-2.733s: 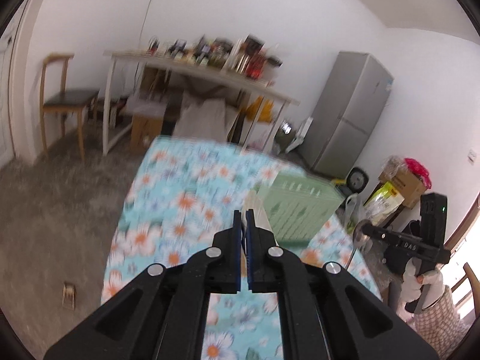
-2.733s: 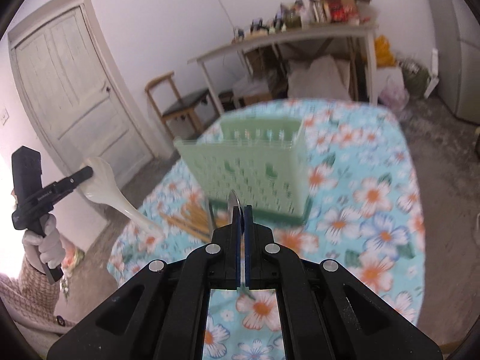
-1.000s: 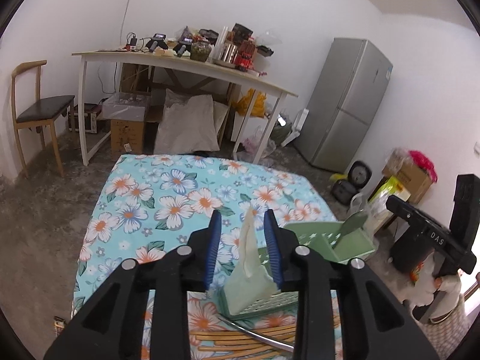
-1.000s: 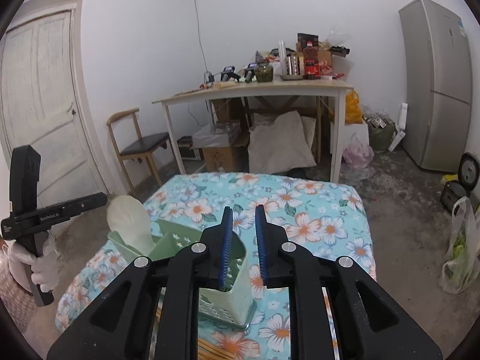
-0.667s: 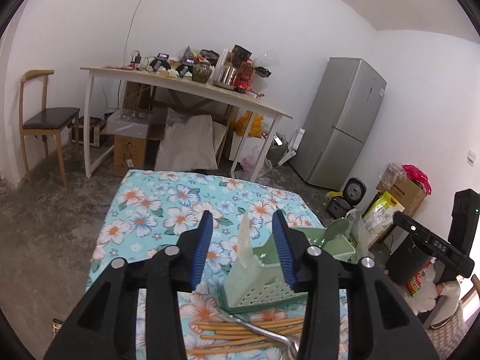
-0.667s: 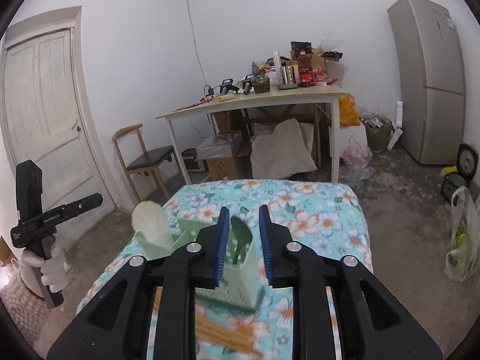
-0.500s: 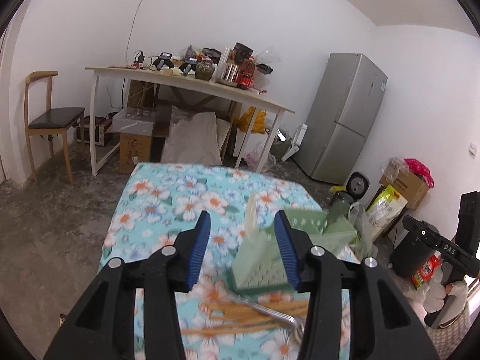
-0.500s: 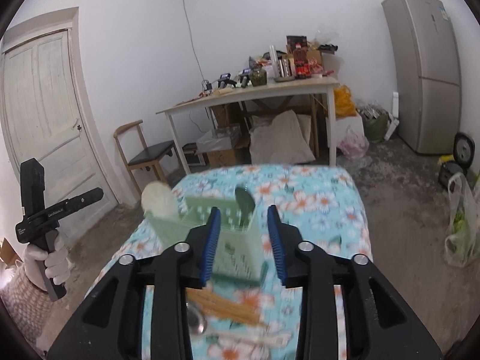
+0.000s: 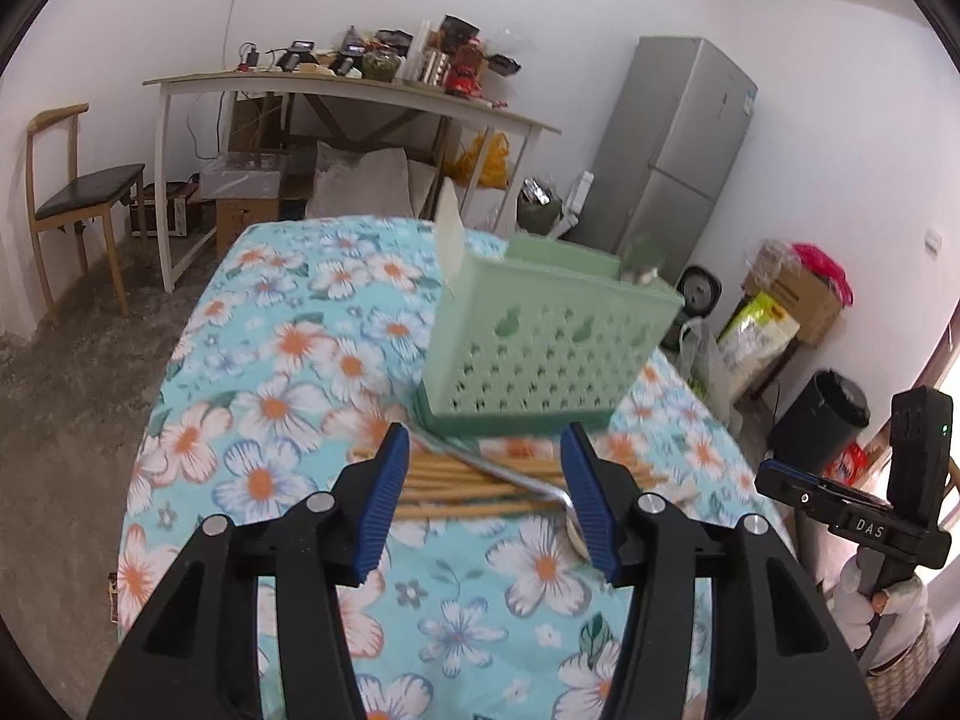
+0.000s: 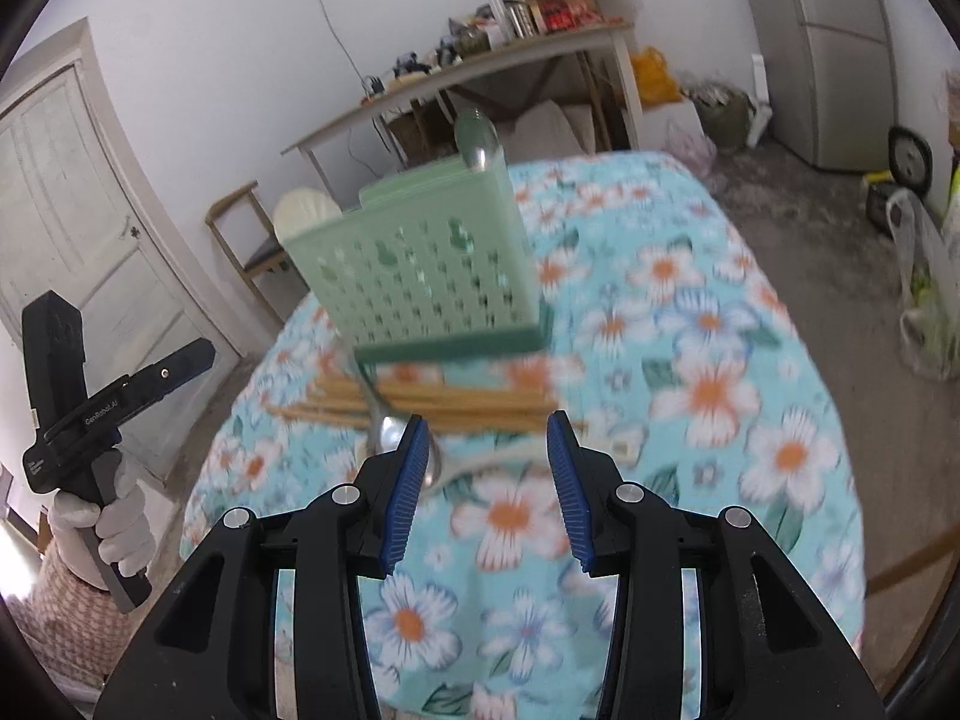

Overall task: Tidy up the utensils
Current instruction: 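Open both tools and withdraw them from the green holder, then reach the left tool to the metal spoon on the cloth and grasp it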

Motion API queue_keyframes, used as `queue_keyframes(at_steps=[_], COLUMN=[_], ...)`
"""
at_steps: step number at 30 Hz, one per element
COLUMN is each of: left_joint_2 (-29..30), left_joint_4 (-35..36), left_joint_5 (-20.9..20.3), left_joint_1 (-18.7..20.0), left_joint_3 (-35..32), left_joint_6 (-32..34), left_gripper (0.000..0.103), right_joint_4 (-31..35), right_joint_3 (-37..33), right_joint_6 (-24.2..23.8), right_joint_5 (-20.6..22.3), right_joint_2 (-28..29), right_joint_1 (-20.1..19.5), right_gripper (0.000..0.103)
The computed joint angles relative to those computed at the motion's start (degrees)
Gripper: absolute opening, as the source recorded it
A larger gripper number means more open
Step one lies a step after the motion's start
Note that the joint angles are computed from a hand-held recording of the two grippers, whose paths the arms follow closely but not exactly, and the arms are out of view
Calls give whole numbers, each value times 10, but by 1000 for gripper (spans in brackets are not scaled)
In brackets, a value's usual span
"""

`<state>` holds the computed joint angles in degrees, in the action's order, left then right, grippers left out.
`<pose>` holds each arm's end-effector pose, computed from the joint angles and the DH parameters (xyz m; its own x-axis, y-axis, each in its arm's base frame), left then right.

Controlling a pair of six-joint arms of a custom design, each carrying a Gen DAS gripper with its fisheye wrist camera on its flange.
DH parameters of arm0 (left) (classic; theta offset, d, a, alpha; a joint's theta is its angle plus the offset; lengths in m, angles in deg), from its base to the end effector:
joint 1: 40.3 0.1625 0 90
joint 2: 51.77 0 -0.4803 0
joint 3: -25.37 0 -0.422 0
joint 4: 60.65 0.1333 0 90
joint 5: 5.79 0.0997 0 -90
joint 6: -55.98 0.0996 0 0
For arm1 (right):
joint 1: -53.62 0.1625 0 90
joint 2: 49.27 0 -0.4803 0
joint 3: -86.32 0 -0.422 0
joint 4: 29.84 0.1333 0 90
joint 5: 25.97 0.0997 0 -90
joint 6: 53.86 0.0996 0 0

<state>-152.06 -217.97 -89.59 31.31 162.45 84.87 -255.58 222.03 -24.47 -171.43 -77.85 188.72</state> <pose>0.0142 -0.4139 0.3477 -0.7098 0.6239 -0.3269 0.7021 0.5893 -0.3998 0.3280 -0.2545 -0.0128 -0.8973 0.1968 0.3951 -0.2083 0.6004 -0.7721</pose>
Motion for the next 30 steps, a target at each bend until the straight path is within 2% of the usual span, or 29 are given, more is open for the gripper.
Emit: queue_keyframes(at_steps=[6, 10, 16, 18, 21, 25, 30], left_joint_2=[13, 33, 62, 71, 92, 118, 167], left_joint_4=[-67, -119, -168, -186, -248, -308, -357], left_joint_5=[53, 88, 116, 121, 133, 118, 120], left_joint_1=[-20, -30, -35, -37, -46, -48, -46], left_joint_3=[35, 56, 75, 83, 102, 122, 127], left_joint_6=[56, 108, 173, 214, 312, 449, 551], left_gripper=[51, 51, 51, 51, 51, 47, 41], right_joint_4=[1, -12, -30, -40, -55, -69, -74], right_joint_3=[6, 12, 25, 28, 31, 34, 34], right_joint_6=[40, 49, 58, 56, 49, 44, 39], right_joint_5=[12, 23, 35, 41, 49, 61, 74], right_joint_2=[23, 30, 35, 36, 38, 42, 45], right_joint_1=[0, -6, -16, -19, -25, -37, -49], right_gripper=[40, 40, 40, 40, 40, 40, 40])
